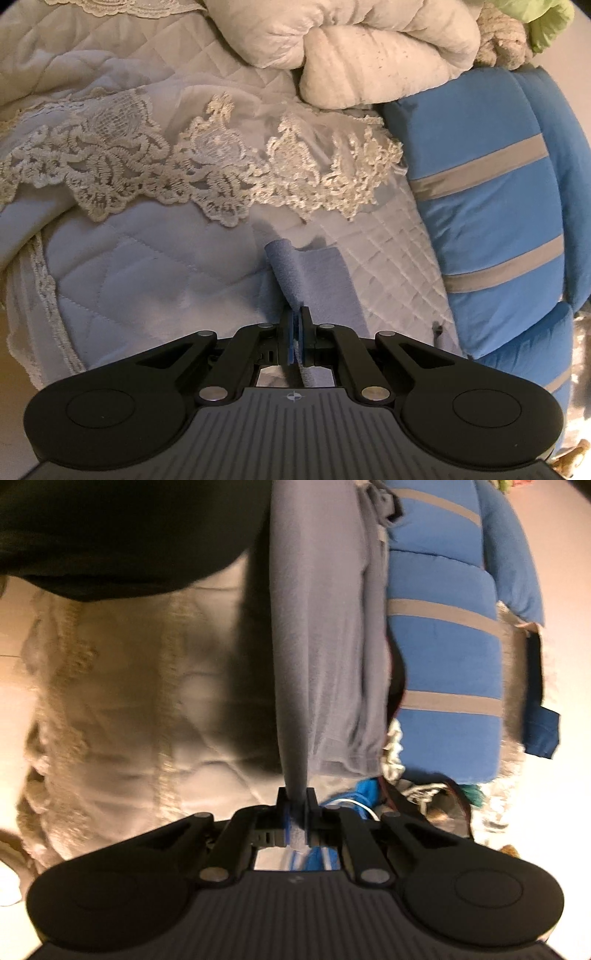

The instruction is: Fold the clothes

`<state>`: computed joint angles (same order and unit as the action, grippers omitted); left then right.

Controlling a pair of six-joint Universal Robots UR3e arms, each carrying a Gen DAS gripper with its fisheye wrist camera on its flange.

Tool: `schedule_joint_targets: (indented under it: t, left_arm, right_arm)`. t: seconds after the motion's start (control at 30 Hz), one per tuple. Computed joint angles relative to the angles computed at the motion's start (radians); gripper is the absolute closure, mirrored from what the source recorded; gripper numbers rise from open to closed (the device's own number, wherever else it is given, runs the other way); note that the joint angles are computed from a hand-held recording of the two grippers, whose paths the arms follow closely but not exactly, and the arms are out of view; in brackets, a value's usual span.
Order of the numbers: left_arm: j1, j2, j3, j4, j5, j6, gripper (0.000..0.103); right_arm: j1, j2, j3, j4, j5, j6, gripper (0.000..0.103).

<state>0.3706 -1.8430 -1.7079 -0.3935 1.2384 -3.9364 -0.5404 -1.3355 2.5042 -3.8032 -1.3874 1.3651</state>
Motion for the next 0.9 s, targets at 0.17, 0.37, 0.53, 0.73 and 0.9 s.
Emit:
schedule_joint_targets:
  t: [0.17,0.37,0.53,0.73,0.9]
  left_arm:
    - [-0.016,-0.011,0.018,-0.024,0.033,0.01,0.1]
    - [-0.021,-0.006,0.058,-0.059,0.09,0.053,0.088]
    - [-0.033,0.05,0.035,-0.016,0.15,0.071,0.055]
    - [-0.111,0.07,0.129,-0.086,0.167,0.18,0.033]
    - [-0.316,-0.035,0.38,-0.203,0.373,0.394,0.024]
  right_arm:
    - [0.022,0.006,-0.004,0.028,-0.037,0.008,0.097]
    - [0.048,-0.081,0.017,0.149,-0.096,0.041,0.051]
    - [0.029,-0.23,-0.02,0.357,-0.058,0.145,0.0]
    - [0.088,-0.303,-0.19,0.573,-0.048,0.433,0.0]
    - [0.21,-0.218,-0.349,0.601,-0.09,0.658,0.0]
